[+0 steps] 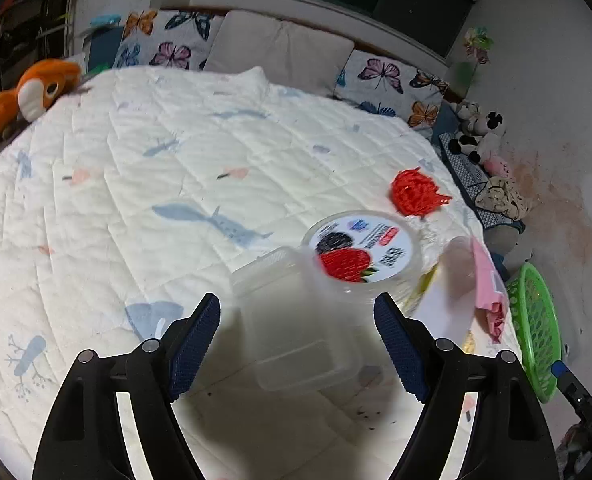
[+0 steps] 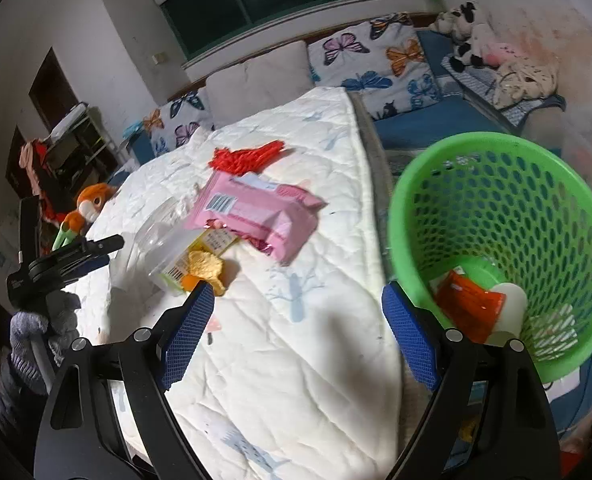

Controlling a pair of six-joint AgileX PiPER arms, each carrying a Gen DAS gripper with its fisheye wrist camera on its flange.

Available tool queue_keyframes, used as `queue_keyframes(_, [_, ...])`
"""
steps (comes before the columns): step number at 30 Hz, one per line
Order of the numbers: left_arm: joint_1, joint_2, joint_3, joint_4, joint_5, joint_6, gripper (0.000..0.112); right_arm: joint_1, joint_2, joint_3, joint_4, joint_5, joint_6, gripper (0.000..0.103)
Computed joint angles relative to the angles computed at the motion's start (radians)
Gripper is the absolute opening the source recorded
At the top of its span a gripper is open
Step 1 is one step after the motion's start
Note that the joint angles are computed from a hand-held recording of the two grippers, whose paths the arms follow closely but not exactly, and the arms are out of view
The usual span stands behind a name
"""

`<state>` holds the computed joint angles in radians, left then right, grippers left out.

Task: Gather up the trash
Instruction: 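Grasp the clear box with the left gripper while the right grasps the orange peel, then carry the orange peel over the green basket and open the right gripper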

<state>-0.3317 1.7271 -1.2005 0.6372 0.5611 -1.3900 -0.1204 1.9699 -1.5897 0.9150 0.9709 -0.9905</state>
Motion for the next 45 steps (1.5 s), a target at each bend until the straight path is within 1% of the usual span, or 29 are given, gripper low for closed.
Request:
queue_keyframes(7, [0.044, 0.022, 0.018, -0.112, -0.07, 0.089, 0.076, 0.054, -0.001, 0.008, -0.016, -0.002, -0.004, 0.085])
queue_keyframes(10, [0.068, 0.021, 0.037, -0.188, -0.127, 0.149, 0.072, 0.084, -0.001, 0.012, -0.027, -0.01, -0.005, 0.085])
queue_keyframes(14, [0.084, 0.013, 0.062, -0.232, -0.178, 0.196, 0.06, 0.121, 0.006, 0.009, -0.039, -0.02, -0.005, 0.085])
queue_keyframes(16, [0.083, 0.01, 0.067, -0.223, -0.182, 0.192, 0.059, 0.14, 0.009, 0.007, -0.046, -0.025, -0.007, 0.085])
queue_keyframes(18, [0.077, 0.003, 0.072, -0.194, -0.181, 0.169, 0.051, 0.162, 0.015, 0.002, -0.059, -0.031, -0.005, 0.083])
queue_keyframes(21, [0.081, -0.013, 0.093, -0.194, -0.198, 0.17, 0.05, 0.185, 0.028, -0.01, -0.078, -0.036, -0.002, 0.079])
queue_keyframes(33, [0.074, -0.091, 0.167, -0.08, -0.218, 0.058, 0.048, 0.268, 0.114, -0.11, -0.148, -0.033, 0.031, 0.067])
queue_keyframes(40, [0.074, -0.149, 0.209, -0.041, -0.223, 0.018, 0.048, 0.305, 0.14, -0.125, -0.185, -0.072, 0.032, 0.06])
queue_keyframes(42, [0.072, -0.162, 0.218, -0.034, -0.222, 0.007, 0.048, 0.31, 0.14, -0.121, -0.19, -0.081, 0.029, 0.054])
queue_keyframes(45, [0.066, -0.182, 0.229, -0.025, -0.224, -0.008, 0.048, 0.315, 0.128, -0.097, -0.191, -0.11, 0.011, 0.049])
